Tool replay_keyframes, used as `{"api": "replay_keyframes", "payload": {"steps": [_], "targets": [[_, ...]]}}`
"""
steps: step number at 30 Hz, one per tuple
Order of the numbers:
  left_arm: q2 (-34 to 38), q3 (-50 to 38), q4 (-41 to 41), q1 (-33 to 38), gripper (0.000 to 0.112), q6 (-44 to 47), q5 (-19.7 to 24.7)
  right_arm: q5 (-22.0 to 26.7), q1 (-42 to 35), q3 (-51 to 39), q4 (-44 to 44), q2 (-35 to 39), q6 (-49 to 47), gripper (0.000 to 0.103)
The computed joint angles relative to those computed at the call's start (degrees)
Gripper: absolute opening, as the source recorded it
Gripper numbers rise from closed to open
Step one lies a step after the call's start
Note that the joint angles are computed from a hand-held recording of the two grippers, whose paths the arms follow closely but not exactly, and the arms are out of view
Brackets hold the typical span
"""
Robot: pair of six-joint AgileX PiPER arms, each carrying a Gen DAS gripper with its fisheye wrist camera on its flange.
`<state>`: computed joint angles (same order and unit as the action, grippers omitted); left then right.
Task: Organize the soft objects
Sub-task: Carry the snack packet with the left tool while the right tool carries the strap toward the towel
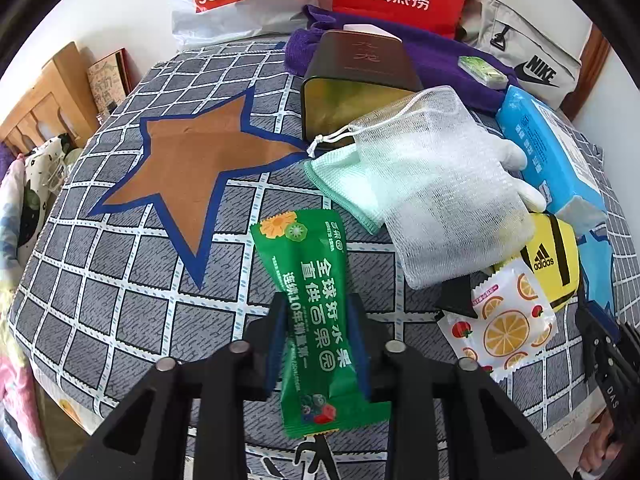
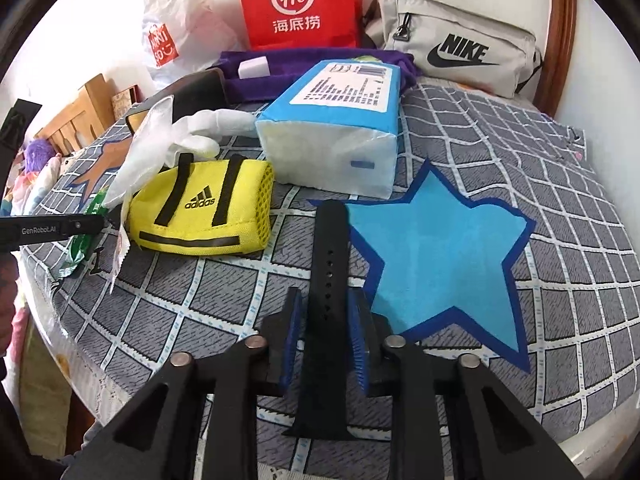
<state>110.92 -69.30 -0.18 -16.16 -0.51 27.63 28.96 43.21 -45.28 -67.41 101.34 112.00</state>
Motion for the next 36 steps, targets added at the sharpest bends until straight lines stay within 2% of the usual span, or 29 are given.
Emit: {"api": "replay_keyframes", "payload": {"steps": [3, 13, 26, 36], "targets": [[-0.7, -0.5, -6.0, 1.7, 0.022, 6.3, 1.3, 0.2, -0.3, -0.6, 3.1, -0.9, -4.1, 0.02], [-3.8, -1.7, -15.9, 7.2, 0.022, 15.9, 3.9, 5.0, 1.3, -3.3, 6.5, -6.6, -10.8, 0.02], [-5.1, -7.4, -17.7, 9.2, 0.022, 18.2, 7.4, 7.7, -0.9, -8.9, 10.6, -9.3, -17.7, 0.02], [-4.0, -12.3, -17.3, 7.3, 0.022, 17.3, 10.0, 10.0, -2.3, -12.2, 12.0, -10.3, -21.8, 0.02]]}}
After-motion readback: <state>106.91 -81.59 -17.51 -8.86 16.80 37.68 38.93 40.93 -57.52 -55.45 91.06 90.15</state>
